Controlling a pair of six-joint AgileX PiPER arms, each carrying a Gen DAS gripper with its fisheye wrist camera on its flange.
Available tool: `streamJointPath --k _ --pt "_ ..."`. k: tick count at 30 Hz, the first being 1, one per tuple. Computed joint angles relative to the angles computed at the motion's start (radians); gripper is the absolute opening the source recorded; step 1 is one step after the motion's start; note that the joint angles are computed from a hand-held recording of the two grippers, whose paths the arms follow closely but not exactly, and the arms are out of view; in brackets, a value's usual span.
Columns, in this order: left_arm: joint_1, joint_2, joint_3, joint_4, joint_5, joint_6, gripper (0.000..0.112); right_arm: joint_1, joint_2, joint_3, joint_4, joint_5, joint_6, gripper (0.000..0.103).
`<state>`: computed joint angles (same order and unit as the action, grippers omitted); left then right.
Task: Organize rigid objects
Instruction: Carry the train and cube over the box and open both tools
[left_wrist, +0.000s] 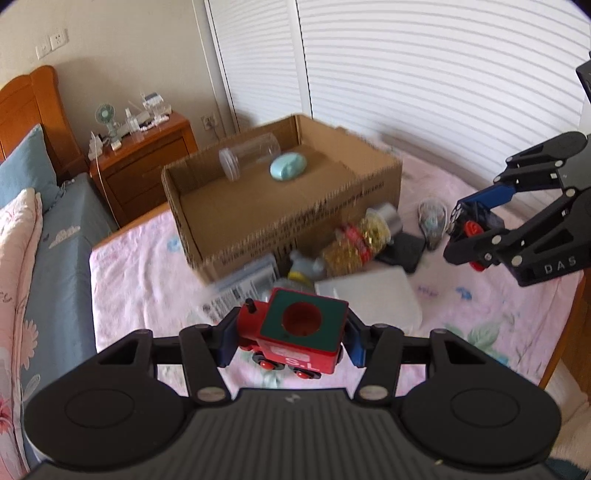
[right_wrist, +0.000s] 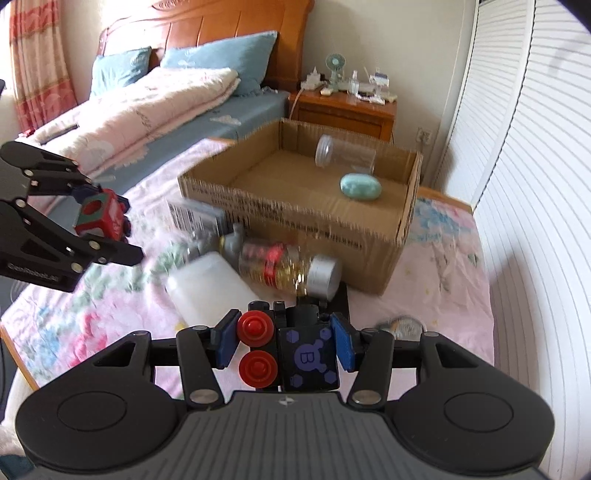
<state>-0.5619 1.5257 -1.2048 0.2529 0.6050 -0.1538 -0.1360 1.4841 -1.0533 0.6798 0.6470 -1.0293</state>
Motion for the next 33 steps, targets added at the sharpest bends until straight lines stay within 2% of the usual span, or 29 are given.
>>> streamJointPath --k 9,13,23,28,29,30,32,33 --pt "0.017 0.109 -0.211 0.015 0.032 0.016 0.055 0.001 0.065 -0.153 0.034 0.027 -0.006 0.057" --pt "0.051 0.204 -0.356 -0.042 0.074 0.085 0.055 0.004 0.116 -0.237 0.032 0.041 0.017 0.057" --pt "0.105 0.472 -0.701 -0.091 0.182 0.134 0.055 0.022 0.237 -0.41 -0.016 0.061 0.107 0.057" --pt "0.121 0.541 -0.767 -0.109 0.192 0.138 0.055 0.033 0.292 -0.474 -0.046 0.072 0.148 0.057" --pt "0.12 0.548 -0.764 -0.096 0.178 0.126 0.062 0.035 0.302 -0.483 -0.053 0.073 0.155 0.057" --pt "0.121 0.554 -0.766 -0.088 0.17 0.121 0.076 0.038 0.314 -0.495 -0.062 0.074 0.166 0.057" --pt "0.117 0.548 -0.742 -0.048 0.134 0.08 0.092 0.044 0.331 -0.512 -0.078 0.074 0.185 0.057" --pt "0.115 0.534 -0.707 -0.021 0.096 0.05 0.092 0.046 0.341 -0.521 -0.085 0.075 0.193 0.057"
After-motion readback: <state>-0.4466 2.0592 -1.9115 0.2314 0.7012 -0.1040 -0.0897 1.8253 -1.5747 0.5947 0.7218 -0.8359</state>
